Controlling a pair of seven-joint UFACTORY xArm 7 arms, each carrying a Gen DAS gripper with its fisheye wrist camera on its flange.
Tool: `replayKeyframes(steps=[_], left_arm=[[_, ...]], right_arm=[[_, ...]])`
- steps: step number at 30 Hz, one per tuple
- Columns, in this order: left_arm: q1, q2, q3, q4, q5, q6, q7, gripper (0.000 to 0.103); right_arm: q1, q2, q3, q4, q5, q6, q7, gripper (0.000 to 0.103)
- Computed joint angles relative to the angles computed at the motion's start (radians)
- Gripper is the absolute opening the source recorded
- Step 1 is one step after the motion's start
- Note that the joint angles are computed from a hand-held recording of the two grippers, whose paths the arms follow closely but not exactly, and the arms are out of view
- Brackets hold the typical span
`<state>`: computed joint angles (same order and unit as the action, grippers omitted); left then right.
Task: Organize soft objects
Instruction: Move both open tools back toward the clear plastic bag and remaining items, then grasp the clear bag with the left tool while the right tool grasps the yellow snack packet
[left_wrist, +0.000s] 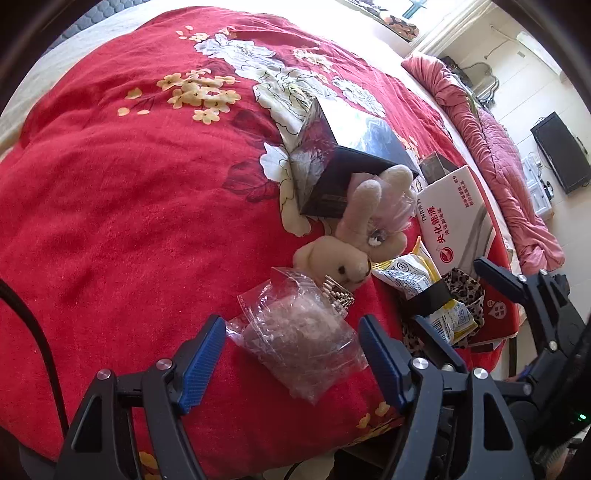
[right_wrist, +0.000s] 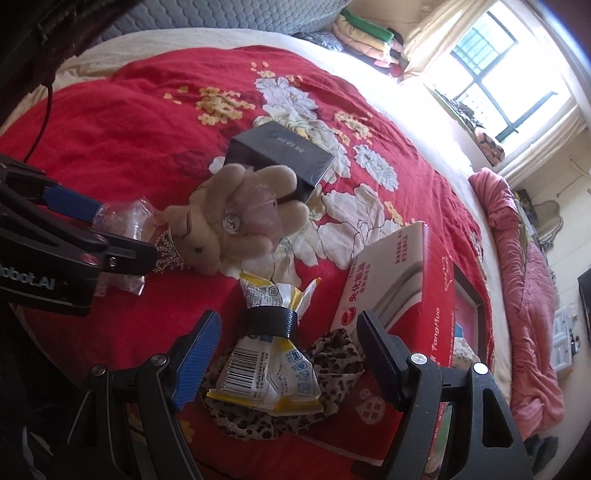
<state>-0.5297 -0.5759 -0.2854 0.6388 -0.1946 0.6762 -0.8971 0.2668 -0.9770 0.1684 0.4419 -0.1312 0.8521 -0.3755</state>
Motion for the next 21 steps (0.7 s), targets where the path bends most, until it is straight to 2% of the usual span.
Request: replayKeyframes(steps=[2, 6, 10, 12, 18, 21], left_arm=[[0.001, -0.007, 0.006, -0.010, 0.000, 0.006, 0.004, 0.066], [-0.006, -0.026, 0.024, -0.041, -0.020, -0.015, 0.021, 0.062], [-0.006, -0.037, 0.031, -0.060, -0.034, -0.044, 0.030, 0.062], [-0.004, -0.035, 0.029, -0.057, -0.032, -0.046, 0.031, 0.062], [0.003, -0.010, 0.042, -0.053, -0.049, -0.083, 0.036, 0.061], [-0.003, -0.015, 0.054, -0.079, -0.070, -0.133, 0.039, 0.056]], right_arm=[[-0.009, 0.027, 0.018, -0.001, -0.015, -0.013, 0.004, 0.077], [-0.023, 0.084, 0.040, 0.005, -0.038, -0.030, 0.028, 0.073], [-0.028, 0.147, 0.057, 0.016, -0.063, -0.045, 0.056, 0.054], [-0.038, 0.169, 0.067, 0.017, -0.087, -0.056, 0.075, 0.051], [-0.031, 0.224, 0.032, 0.039, -0.086, -0.080, 0.088, 0.043], [-0.007, 0.210, -0.015, 0.048, -0.025, -0.080, 0.082, 0.040]])
